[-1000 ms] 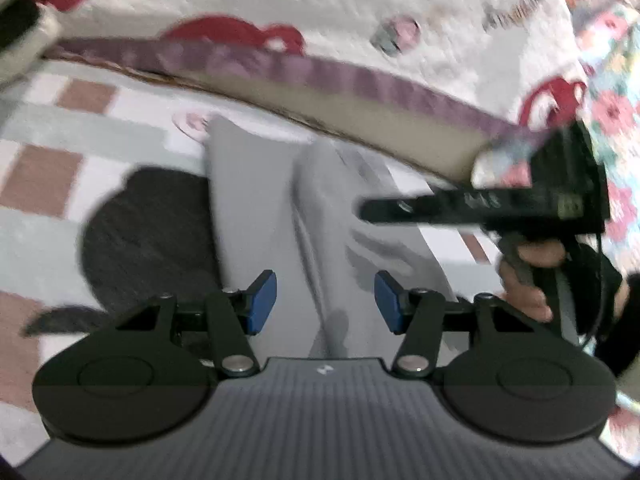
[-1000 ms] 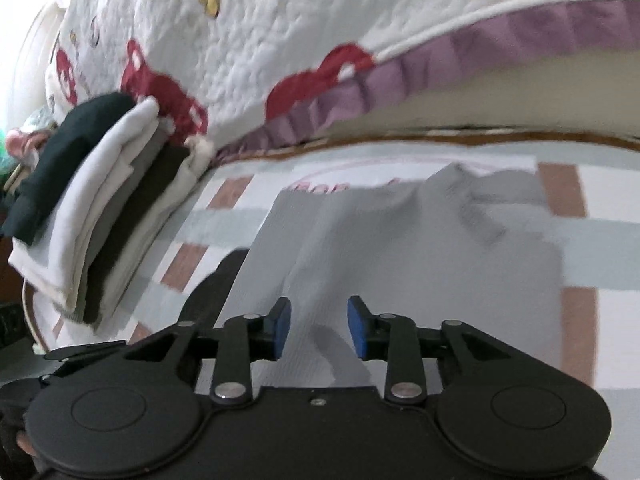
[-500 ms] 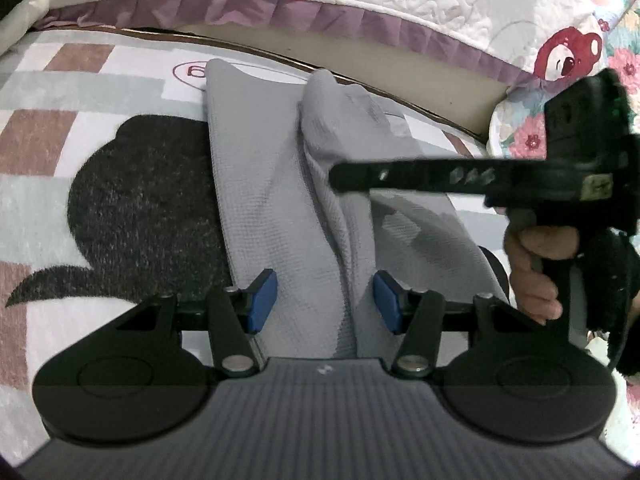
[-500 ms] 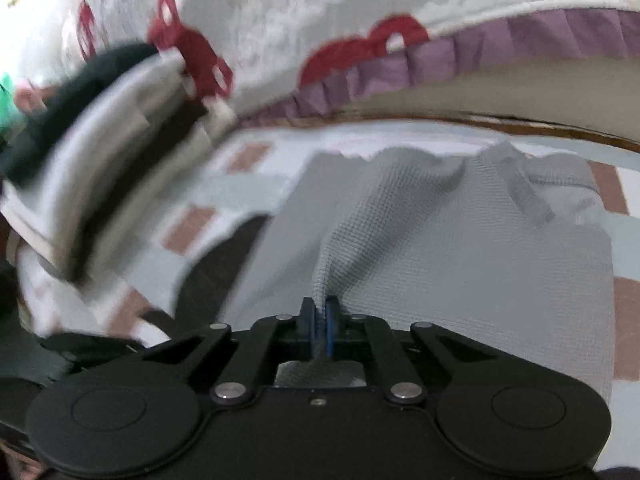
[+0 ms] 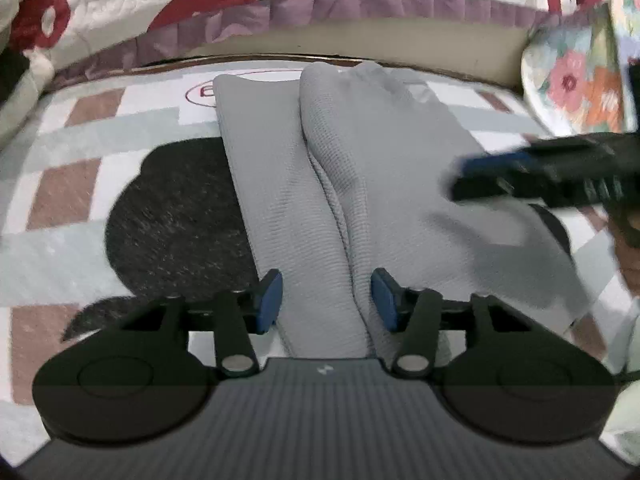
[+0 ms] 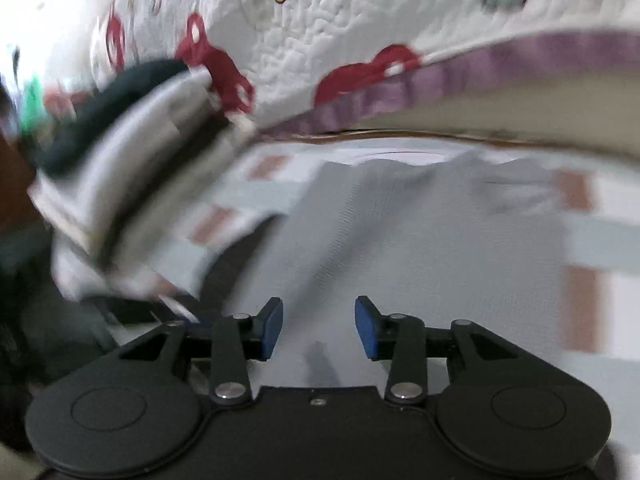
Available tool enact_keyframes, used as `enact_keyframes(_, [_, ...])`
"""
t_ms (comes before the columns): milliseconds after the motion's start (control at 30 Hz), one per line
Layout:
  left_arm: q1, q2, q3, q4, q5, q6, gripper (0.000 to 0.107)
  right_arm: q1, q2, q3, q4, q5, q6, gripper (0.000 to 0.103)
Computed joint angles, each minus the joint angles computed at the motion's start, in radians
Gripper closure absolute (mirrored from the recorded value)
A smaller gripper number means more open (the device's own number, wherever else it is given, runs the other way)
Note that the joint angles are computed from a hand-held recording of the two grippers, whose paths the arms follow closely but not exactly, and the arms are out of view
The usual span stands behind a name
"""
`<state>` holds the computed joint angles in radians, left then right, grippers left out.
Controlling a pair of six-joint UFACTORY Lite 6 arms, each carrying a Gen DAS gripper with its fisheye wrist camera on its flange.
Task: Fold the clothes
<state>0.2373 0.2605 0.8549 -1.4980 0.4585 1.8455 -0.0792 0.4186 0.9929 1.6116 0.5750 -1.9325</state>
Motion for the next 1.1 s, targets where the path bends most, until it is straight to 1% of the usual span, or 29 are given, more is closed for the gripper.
enact_keyframes(33, [-0.003,-0.009,-0.006,-0.001,-0.012,0.003,0.054,-0.016,-0.041,-0.051,-0.002,-0.039,-0.029,0.058])
enact_keyframes(67, [-0.001,-0.014,-0.006,0.018,-0.017,-0.027,0.054,-0.045,-0.077,-0.099,-0.01,-0.054,-0.037,0.058])
enact_keyframes(167, [0.011,-0.029,0.002,0.101,-0.035,-0.156,0.054,-0.185,-0.155,-0.212,-0.075,-0.015,0.051,0.058])
enact_keyframes(200, [0.013,-0.039,0.0,0.131,-0.056,-0.204,0.055,-0.235,-0.174,-0.242,-0.102,0.005,0.079,0.058])
enact_keyframes(233, [0.006,-0.054,-0.009,0.153,-0.101,-0.239,0.056,-0.277,-0.183,-0.258,-0.144,0.019,0.116,0.058])
enact_keyframes(267, [0.001,-0.075,-0.028,0.146,-0.148,-0.234,0.056,-0.312,-0.187,-0.267,-0.193,0.028,0.158,0.058])
enact_keyframes(300, [-0.006,-0.101,-0.054,0.098,-0.201,-0.187,0.056,-0.345,-0.186,-0.27,-0.247,0.041,0.206,0.058])
enact_keyframes(333, [-0.016,-0.132,-0.083,0.013,-0.259,-0.109,0.056,-0.377,-0.182,-0.271,-0.29,0.06,0.243,0.058])
enact_keyframes(367, [-0.012,-0.162,-0.104,-0.033,-0.275,-0.06,0.056,-0.399,-0.185,-0.28,-0.316,0.068,0.255,0.058])
enact_keyframes(400, [0.0,-0.189,-0.119,-0.036,-0.27,-0.051,0.056,-0.415,-0.194,-0.294,-0.337,0.066,0.258,0.058])
enact_keyframes(467, [0.045,-0.228,-0.127,0.039,-0.184,-0.126,0.056,-0.442,-0.21,-0.321,-0.369,0.069,0.254,0.058])
enact_keyframes(500, [0.064,-0.245,-0.132,0.042,-0.126,-0.126,0.056,-0.45,-0.218,-0.334,-0.375,0.08,0.242,0.058])
enact_keyframes(533, [0.081,-0.261,-0.14,0.02,-0.063,-0.099,0.055,-0.467,-0.215,-0.337,-0.393,0.102,0.241,0.058])
enact_keyframes(600, [0.082,-0.295,-0.173,-0.05,0.014,-0.004,0.054,-0.493,-0.177,-0.312,-0.443,0.171,0.281,0.058])
enact_keyframes(667, [0.058,-0.341,-0.226,-0.112,0.06,0.097,0.053,-0.515,-0.119,-0.277,-0.478,0.251,0.327,0.056])
enact_keyframes(700, [0.043,-0.356,-0.244,-0.115,0.08,0.117,0.053,-0.525,-0.095,-0.27,-0.469,0.281,0.331,0.051])
enact_keyframes(733, [0.03,-0.36,-0.249,-0.089,0.1,0.095,0.052,-0.534,-0.069,-0.263,-0.448,0.304,0.331,0.047])
enact_keyframes(800, [0.006,-0.36,-0.248,-0.025,0.14,0.019,0.052,-0.544,-0.023,-0.248,-0.407,0.339,0.346,0.048])
enact_keyframes(833, [-0.002,-0.358,-0.251,-0.009,0.163,0.002,0.051,-0.542,-0.01,-0.242,-0.39,0.344,0.363,0.053])
enact_keyframes(867, [-0.008,-0.356,-0.255,-0.001,0.186,-0.006,0.05,-0.527,-0.018,-0.245,-0.381,0.323,0.369,0.062])
enact_keyframes(900, [-0.021,-0.36,-0.264,-0.003,0.189,0.006,0.05,-0.506,-0.04,-0.254,-0.381,0.297,0.36,0.083])
enact_keyframes(933, [-0.037,-0.367,-0.275,-0.013,0.181,0.029,0.05,-0.487,-0.062,-0.263,-0.384,0.279,0.347,0.086])
enact_keyframes(967, [-0.05,-0.38,-0.29,-0.026,0.175,0.054,0.05,-0.484,-0.081,-0.269,-0.383,0.29,0.34,0.087])
enact_keyframes(1100, [-0.059,-0.413,-0.338,-0.064,0.221,0.145,0.05,-0.49,-0.143,-0.258,-0.348,0.41,0.39,0.088])
